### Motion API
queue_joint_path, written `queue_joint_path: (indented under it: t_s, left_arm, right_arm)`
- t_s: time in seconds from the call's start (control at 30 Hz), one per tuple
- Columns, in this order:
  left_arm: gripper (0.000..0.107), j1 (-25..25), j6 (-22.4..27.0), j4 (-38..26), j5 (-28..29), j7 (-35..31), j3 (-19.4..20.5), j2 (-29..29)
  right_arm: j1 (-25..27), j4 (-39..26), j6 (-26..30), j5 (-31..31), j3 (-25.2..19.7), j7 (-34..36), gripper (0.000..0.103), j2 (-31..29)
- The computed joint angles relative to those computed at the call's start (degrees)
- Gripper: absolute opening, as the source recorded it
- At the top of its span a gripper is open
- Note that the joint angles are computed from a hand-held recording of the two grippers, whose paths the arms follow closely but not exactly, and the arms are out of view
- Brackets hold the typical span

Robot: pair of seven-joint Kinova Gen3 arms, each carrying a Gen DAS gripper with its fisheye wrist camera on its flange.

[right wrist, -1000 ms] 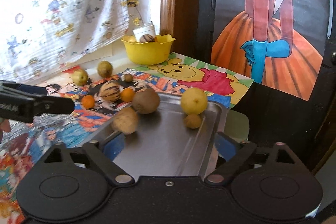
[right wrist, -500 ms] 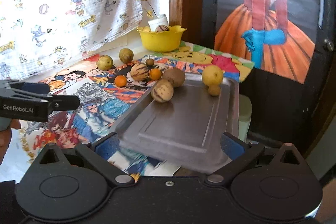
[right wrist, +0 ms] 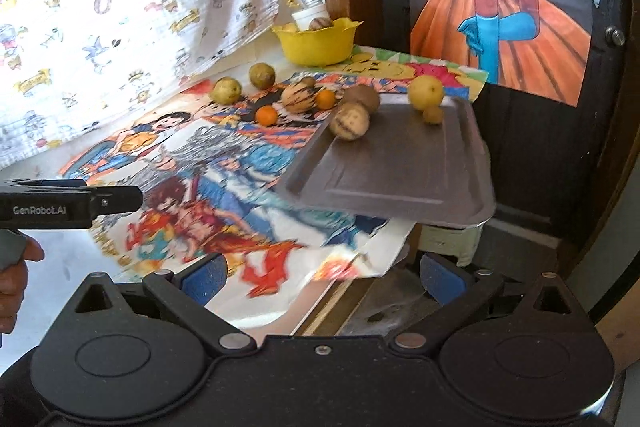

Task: Organize fruits
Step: 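Open both tools and lift them away from the tray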

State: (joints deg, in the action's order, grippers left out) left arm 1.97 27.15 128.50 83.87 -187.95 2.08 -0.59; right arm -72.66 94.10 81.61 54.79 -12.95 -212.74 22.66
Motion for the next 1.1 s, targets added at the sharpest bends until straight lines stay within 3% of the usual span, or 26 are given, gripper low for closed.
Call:
queue_joint_path:
  t_s: [0.4, 0.6, 0.77, 1.1]
  left_arm:
    - [0.103, -1.57, -1.14, -0.32, -7.39, 6.09, -1.00, 0.01]
    - [0.103, -0.28, -5.47, -1.98, -12.65, 12.78, 0.33, 1.35]
    - [0.103, 0.86, -9.99, -4.42, -16.67, 18.22, 2.07, 3.68]
    - [0.103, 0.70, -12.21, -7.13, -7.98, 7.51, 6.11, 7.50]
  right_arm:
    - [0.25, -2.29, -5.85, 1.06, 1.16, 1.58, 0.102, 1.34]
    - [-1.28, -3.27, -1.09, 2.97, 2.69, 2.28, 0.102, 2.89]
    - [0.93, 2.11, -4.09, 5.48, 1.97, 1.99, 0.102, 0.54]
    - [7.77, 10.17, -11.25, 9.41, 0.14, 5.18, 0.102, -3.47]
